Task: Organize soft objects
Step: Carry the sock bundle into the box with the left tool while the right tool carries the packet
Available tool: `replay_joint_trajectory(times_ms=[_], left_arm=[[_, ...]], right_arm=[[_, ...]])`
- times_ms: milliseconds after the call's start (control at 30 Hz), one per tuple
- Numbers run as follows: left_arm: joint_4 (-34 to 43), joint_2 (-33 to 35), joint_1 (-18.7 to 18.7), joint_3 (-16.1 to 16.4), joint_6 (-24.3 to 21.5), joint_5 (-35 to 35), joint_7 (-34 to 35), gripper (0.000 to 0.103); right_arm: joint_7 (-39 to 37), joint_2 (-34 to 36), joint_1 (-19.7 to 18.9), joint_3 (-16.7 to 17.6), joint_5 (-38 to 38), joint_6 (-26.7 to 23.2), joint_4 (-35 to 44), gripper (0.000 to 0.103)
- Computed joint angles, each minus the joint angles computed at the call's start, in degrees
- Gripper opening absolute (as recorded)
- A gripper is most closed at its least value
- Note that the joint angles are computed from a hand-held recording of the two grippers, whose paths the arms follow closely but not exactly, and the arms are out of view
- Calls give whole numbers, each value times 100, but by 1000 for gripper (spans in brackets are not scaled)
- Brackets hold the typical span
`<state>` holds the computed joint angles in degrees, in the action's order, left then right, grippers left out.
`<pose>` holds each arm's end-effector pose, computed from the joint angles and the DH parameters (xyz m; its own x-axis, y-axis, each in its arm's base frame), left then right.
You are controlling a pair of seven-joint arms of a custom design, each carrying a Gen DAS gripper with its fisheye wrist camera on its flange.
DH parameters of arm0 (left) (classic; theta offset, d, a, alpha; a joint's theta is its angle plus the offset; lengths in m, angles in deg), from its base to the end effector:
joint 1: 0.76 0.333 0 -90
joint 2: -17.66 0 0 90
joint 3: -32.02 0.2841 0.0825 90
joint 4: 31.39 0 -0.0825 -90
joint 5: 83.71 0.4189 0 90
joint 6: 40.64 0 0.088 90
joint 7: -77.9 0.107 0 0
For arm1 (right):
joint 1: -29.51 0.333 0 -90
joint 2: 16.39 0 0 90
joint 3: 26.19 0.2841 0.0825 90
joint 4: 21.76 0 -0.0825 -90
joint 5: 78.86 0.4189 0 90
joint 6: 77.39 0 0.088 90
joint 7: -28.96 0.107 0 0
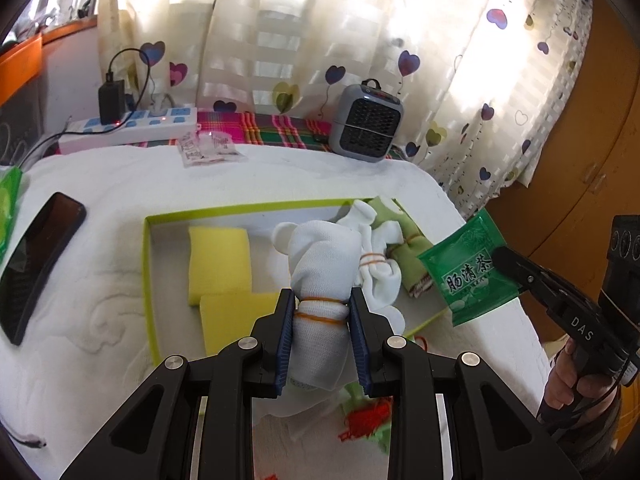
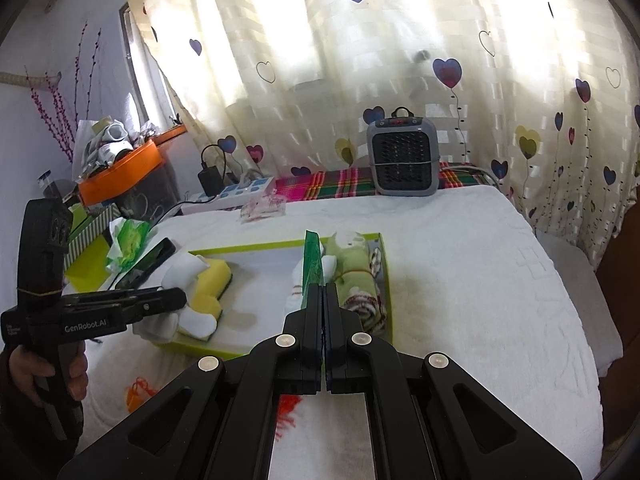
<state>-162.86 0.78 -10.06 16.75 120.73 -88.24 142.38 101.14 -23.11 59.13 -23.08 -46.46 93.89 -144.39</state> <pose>0.5001 -0.2330 0.5146 -0.0629 -0.9496 0.3070 -0.7384 -0.1627 -0.6545 0.5203 0.2905 0.5178 0.4642 -0.8517 -0.2432 -0.5919 -0.0940 -0.8005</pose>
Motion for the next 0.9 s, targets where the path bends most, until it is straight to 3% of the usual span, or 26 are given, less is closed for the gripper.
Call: replay_joint_trajectory(times_ms=[433,900], left_arm=[[611,636,70,48,-130,266,-187,25],[1133,1237,9,182,-421,904,-698,25]], right_arm=[[102,710,-403,381,-76,-203,796,0],[1207,1276,-759,635,-1417,-321,1216,0]])
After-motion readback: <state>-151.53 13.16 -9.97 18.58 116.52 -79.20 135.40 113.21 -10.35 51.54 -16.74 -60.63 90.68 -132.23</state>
